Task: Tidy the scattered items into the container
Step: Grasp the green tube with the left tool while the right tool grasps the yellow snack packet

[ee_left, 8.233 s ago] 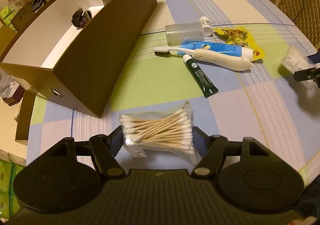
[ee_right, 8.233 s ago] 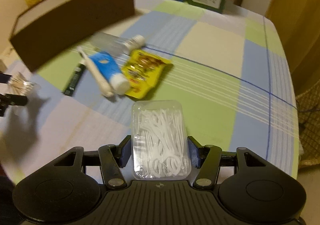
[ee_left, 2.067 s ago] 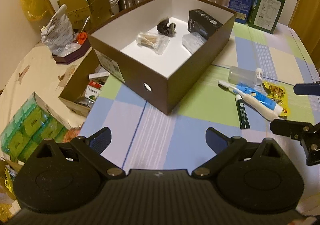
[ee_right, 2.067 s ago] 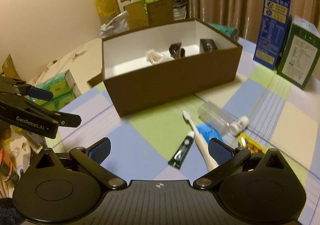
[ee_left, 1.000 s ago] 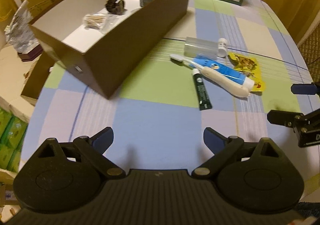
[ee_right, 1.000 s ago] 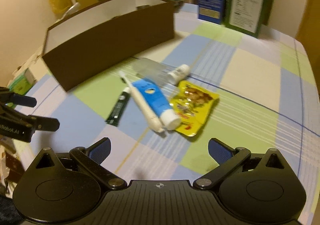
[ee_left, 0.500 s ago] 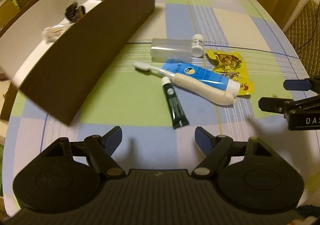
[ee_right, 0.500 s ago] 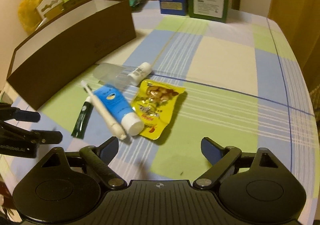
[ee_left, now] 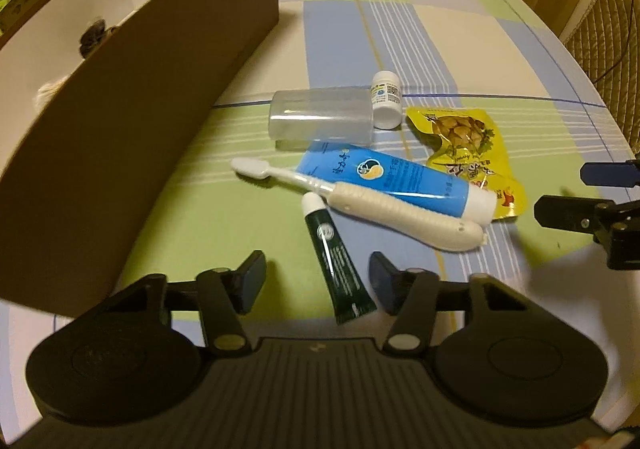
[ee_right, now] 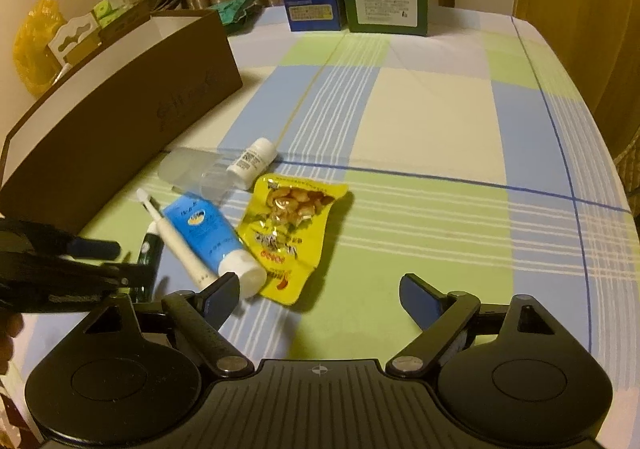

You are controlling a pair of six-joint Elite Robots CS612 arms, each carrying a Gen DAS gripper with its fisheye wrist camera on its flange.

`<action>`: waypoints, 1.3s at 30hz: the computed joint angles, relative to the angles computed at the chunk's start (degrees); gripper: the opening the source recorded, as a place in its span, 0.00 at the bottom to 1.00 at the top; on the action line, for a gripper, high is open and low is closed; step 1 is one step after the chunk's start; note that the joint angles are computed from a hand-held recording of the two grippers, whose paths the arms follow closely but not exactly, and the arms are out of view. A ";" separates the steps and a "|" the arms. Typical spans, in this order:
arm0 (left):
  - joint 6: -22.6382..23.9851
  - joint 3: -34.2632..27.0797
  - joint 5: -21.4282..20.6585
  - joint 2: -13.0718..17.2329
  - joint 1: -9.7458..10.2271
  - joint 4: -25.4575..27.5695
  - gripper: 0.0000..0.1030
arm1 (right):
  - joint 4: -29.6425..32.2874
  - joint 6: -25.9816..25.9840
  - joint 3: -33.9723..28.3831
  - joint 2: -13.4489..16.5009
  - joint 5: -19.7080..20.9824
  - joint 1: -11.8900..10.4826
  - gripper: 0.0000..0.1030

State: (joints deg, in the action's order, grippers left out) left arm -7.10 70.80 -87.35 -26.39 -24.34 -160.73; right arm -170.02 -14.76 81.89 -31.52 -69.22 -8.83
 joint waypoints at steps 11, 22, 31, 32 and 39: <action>0.63 -1.27 1.42 1.42 0.28 -1.64 0.15 | 1.45 0.94 -3.66 2.08 0.41 1.22 0.78; -2.13 0.34 2.92 0.50 1.16 -1.52 0.14 | 0.98 6.53 -8.62 5.22 -3.41 3.22 0.76; -2.15 0.13 3.03 0.60 1.09 -1.42 0.14 | 3.09 3.95 -11.75 7.02 -7.62 4.44 0.59; -2.10 0.13 3.06 0.58 1.08 -1.41 0.14 | 3.22 3.10 -11.78 7.07 -7.41 4.35 0.58; -1.87 -0.02 2.85 0.66 1.14 -1.28 0.14 | 4.63 -3.54 -10.09 6.08 -4.72 2.76 0.57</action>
